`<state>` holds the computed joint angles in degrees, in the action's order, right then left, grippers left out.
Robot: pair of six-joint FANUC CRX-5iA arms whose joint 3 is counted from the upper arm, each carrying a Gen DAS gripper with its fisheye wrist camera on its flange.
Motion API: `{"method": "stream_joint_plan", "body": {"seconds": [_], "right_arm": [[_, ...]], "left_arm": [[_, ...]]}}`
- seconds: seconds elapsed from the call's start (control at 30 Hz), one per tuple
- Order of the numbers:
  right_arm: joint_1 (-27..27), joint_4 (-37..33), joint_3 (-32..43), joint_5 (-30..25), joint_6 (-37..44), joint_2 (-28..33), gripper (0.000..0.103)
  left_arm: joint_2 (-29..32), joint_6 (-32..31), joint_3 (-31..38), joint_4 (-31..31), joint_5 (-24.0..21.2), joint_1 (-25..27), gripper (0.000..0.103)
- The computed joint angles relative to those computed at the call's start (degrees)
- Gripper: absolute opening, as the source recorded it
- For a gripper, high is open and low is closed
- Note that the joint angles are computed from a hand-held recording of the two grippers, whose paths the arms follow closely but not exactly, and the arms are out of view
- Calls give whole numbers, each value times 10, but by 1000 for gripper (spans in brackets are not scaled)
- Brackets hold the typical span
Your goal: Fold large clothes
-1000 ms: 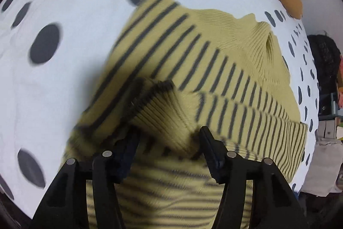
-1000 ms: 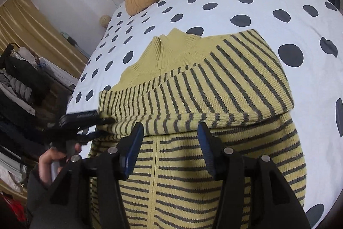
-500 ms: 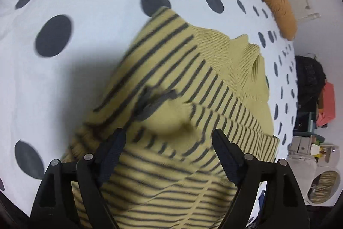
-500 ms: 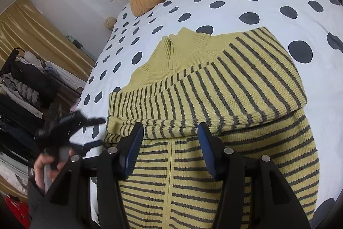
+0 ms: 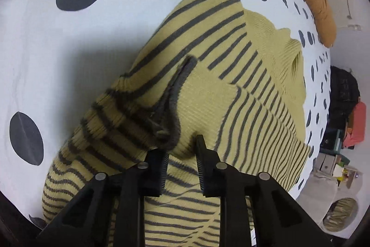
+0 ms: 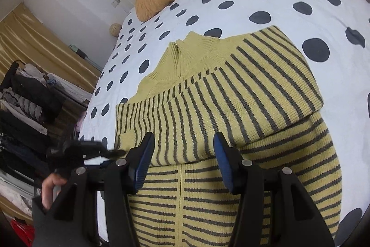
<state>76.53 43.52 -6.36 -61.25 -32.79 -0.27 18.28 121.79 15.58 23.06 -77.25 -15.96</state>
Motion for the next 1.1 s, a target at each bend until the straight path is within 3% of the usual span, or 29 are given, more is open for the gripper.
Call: {"method": "stream_joint_plan", "body": {"seconds": [0.2,0.4,0.53,0.6,0.73,0.77,0.83,0.9,0.97,1.0,1.07,1.1], "right_arm": [[0,6,-3,12,-11,3,54],[0,22,-13,-2,-30,-7,54],[3,47,-22,-24,-49,-15,54],[2,44,-21,-36,-43,-17,54],[-12,13,-32,-47,-50,-22,54],[-17,9,-39,-44,-56,-26,54],[-26,1,-51,-42,-63,-35,54],[-41,6,-66,-28,-60,-47,54],[-67,10,-92,24,-51,-67,54],[-91,0,-114,83,-47,-82,54],[-127,-66,-115,124,-4,-84,53],[-147,-120,-97,100,55,-69,38]], "left_arm": [[-61,-98,-130,91,107,17,9],[-54,-217,-52,152,147,8,9],[-99,-359,-91,233,253,7,9],[-108,-357,-107,221,249,21,9],[-49,-268,-125,140,134,57,9],[-40,-273,-158,157,130,67,9],[-64,-315,-246,254,177,82,11],[-67,-312,-248,264,180,85,11],[-59,-280,-181,176,156,77,11],[-56,-265,-145,129,144,70,11],[-50,-233,-80,48,121,52,11],[-51,-219,-59,21,114,47,11]]}}
